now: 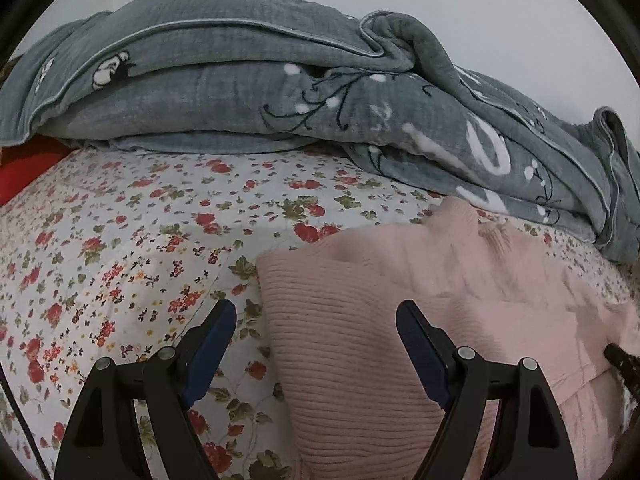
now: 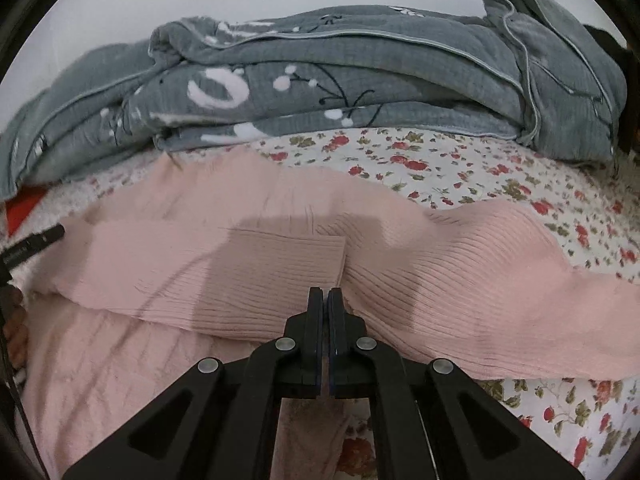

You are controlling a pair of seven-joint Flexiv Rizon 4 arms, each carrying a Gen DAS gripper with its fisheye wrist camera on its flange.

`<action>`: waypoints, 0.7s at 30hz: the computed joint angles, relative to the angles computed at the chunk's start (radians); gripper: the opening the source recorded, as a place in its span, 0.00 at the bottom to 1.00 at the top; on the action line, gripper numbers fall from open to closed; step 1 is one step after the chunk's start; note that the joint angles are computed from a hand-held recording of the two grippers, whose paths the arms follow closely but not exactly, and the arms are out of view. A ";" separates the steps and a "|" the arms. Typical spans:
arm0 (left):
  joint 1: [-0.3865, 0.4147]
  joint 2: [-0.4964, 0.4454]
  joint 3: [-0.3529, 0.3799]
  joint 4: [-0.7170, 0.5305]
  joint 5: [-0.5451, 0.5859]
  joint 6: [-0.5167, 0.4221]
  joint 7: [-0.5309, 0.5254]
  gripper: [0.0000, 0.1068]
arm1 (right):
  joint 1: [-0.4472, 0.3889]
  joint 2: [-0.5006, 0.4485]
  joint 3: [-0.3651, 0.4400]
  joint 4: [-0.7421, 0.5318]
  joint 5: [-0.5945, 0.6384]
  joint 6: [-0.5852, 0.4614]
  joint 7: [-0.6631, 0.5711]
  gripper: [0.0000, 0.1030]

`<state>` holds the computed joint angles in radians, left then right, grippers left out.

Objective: Fold small clothes
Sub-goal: 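Grasp the other sleeve with the right tool and fold it across the body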

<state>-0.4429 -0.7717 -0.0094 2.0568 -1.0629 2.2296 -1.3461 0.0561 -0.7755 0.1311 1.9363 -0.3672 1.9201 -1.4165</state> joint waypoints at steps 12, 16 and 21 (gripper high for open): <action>-0.028 -0.025 -0.045 -0.055 -0.153 0.086 0.185 0.76 | -0.071 0.048 0.036 0.053 -0.001 0.058 0.024 0.36; -0.013 -0.027 -0.073 -0.058 -0.159 0.118 0.210 0.76 | -0.086 0.077 0.001 0.110 0.012 0.111 0.034 0.41; 0.003 -0.027 -0.095 -0.056 -0.160 0.136 0.219 0.76 | -0.125 0.106 -0.041 0.163 0.028 0.111 0.048 0.41</action>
<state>-0.4404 -0.7983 -0.1048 2.0004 -1.2230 2.3660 -1.1268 -0.0693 -0.6692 0.0901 2.0996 -0.3389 2.0307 -1.3689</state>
